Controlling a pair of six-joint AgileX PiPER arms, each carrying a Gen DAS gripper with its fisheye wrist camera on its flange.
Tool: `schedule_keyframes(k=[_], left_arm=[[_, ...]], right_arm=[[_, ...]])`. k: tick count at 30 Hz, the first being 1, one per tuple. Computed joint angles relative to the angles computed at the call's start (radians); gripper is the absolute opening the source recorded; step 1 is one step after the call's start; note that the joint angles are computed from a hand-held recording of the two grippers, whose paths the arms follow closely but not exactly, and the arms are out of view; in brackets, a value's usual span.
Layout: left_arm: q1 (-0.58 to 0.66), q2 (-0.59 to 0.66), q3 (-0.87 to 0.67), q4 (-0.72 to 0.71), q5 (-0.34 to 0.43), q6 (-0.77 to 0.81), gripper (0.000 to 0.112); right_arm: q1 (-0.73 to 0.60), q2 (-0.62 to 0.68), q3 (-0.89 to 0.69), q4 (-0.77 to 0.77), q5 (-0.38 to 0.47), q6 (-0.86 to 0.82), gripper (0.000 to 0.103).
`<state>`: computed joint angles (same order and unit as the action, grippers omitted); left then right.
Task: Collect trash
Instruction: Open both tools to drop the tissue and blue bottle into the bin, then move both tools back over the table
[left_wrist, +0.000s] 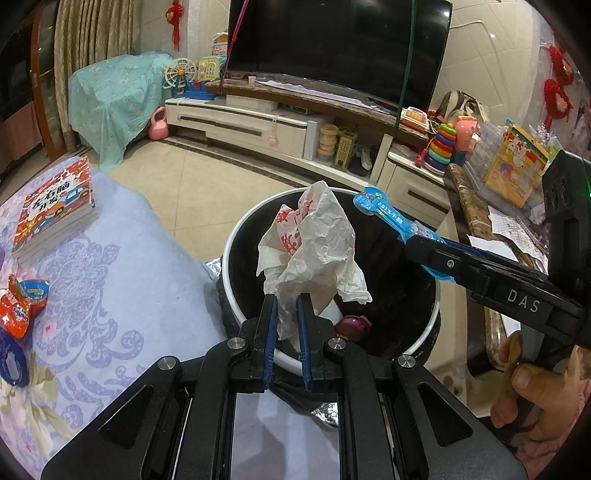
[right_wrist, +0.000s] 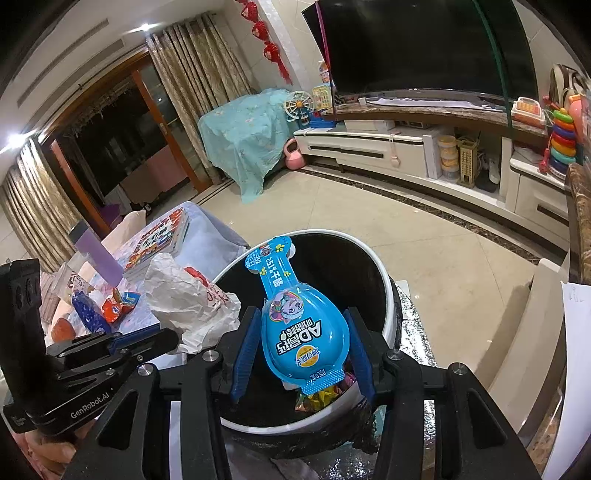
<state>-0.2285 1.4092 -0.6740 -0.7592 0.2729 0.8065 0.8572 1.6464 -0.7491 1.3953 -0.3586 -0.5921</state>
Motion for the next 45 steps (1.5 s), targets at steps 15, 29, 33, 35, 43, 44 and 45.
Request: schedule_keyframes(k=[15, 29, 33, 35, 43, 44, 45], left_arm=[[0.079, -0.074, 0.079, -0.151, 0.026, 0.148, 0.043], [0.664, -0.365, 0.318, -0.349, 0.325, 0.593, 0.063], [0.963, -0.349, 0.322, -0.353, 0.488, 0.761, 0.063], [1.102, -0.314, 0.317, -0.358, 0.545, 0.848, 0.063], [1.415, -0.136, 0.265, -0.366, 0.603, 1.057, 0.064], [1.437, -0.116, 0.258, -0.368, 0.603, 1.076, 0.064], [1.461, -0.094, 0.247, -0.367, 0.604, 1.088, 0.064]], right_arm=[[0.008, -0.018, 0.012, -0.003, -0.013, 0.035, 0.074], [0.274, 0.006, -0.044, 0.082, -0.184, 0.071, 0.097], [0.326, 0.056, -0.094, 0.08, -0.195, 0.095, 0.097], [0.343, 0.084, -0.127, 0.088, -0.188, 0.085, 0.097], [0.384, 0.215, -0.283, 0.106, -0.139, 0.044, 0.097], [0.385, 0.238, -0.309, 0.113, -0.123, 0.035, 0.097], [0.394, 0.254, -0.331, 0.133, -0.122, 0.017, 0.097]])
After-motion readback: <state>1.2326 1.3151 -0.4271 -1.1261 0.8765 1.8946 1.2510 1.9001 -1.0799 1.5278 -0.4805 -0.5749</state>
